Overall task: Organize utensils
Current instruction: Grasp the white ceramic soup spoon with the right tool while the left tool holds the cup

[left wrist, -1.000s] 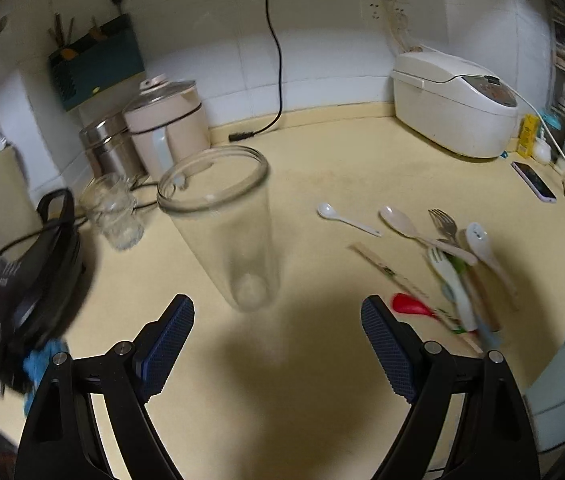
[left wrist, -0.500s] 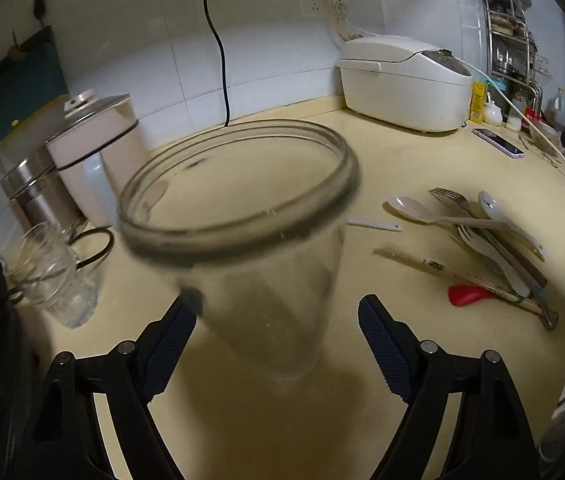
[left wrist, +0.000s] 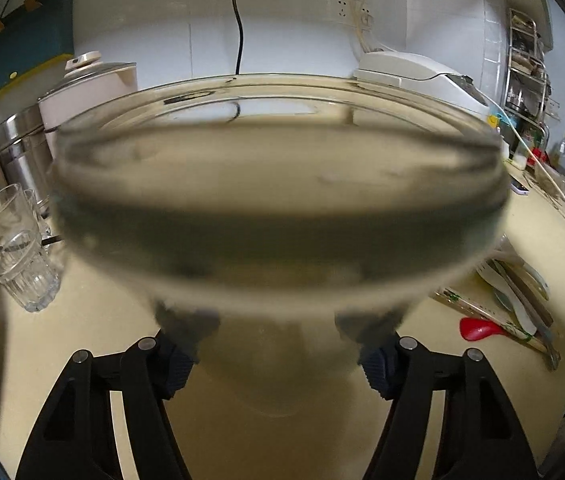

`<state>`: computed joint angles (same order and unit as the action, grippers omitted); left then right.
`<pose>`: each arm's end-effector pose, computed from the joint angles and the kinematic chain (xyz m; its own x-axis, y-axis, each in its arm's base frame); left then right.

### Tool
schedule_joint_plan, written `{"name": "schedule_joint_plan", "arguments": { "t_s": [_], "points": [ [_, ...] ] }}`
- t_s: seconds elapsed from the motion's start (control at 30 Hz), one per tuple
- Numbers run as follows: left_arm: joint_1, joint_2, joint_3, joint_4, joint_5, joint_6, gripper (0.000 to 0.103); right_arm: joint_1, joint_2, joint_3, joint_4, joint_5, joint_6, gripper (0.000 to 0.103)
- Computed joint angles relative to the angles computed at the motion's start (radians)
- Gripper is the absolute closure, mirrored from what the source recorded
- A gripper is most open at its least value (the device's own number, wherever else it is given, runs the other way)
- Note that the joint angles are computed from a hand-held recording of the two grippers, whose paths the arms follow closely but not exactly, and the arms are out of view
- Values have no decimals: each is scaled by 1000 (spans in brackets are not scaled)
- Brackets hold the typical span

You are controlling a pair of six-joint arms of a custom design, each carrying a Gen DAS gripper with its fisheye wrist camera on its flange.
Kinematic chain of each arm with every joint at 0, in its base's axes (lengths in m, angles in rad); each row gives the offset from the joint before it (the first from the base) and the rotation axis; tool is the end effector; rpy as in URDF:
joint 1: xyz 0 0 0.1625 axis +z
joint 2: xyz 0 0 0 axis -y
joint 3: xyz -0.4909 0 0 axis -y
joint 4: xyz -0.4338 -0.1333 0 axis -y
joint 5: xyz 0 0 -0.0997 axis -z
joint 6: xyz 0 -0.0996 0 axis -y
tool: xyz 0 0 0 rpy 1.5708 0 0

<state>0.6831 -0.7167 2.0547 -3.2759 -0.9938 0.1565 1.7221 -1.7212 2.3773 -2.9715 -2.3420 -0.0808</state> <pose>-0.3417 -0.5200 0.0207 -0.5597 0.6119 -0.5589 0.8212 0.4999 -0.2752 0.1222 -0.3778 0.3983 -0.7686 0.2990 0.5656 -0.1734 0.7535 -0.6341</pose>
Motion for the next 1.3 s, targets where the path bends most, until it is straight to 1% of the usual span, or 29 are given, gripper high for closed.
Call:
{"name": "schedule_joint_plan", "arguments": {
  "t_s": [0.1,0.27,0.3,0.37,0.6,0.7,0.77,0.83,0.87,0.93,0.97,1.03,1.13,1.23,1.3],
  "points": [
    [4,7,-1,-19,-9,1,31,-26,-4,-7,-9,35,-33,9],
    [4,7,-4,-15,-10,-11,31,-74,-28,-3,20,72,-38,10],
    [5,7,-5,-16,-11,-10,31,-78,-30,-6,31,71,-31,10],
    [4,8,-3,-20,-12,-12,31,-89,-35,-8,43,65,-30,17],
    [-15,3,18,-14,-57,3,31,-133,-54,-5,49,22,-75,21],
    [-29,5,25,-10,-69,-6,31,-155,-65,0,56,1,-92,30],
    [-38,7,28,-6,-70,-16,31,-178,-75,1,77,5,-90,43],
    [-44,9,30,-3,-70,-23,31,-203,-88,0,108,36,-75,51],
    [-47,10,31,-3,-70,-25,31,-218,-97,-2,129,67,-68,54],
    [-49,13,30,-6,-67,-27,31,-230,-103,-5,155,113,-79,56],
    [-49,13,31,-8,-67,-27,31,-227,-99,-7,158,113,-92,56],
    [-50,15,34,-14,-63,-30,31,-219,-84,-15,166,86,-120,56],
    [-52,16,36,-17,-61,-32,31,-241,-79,-22,173,70,-136,56],
    [-50,16,37,-23,-61,-31,31,-278,-63,-30,176,86,-173,56],
    [-50,17,37,-23,-61,-31,31,-296,-38,-43,195,112,-183,56]
  ]
}}
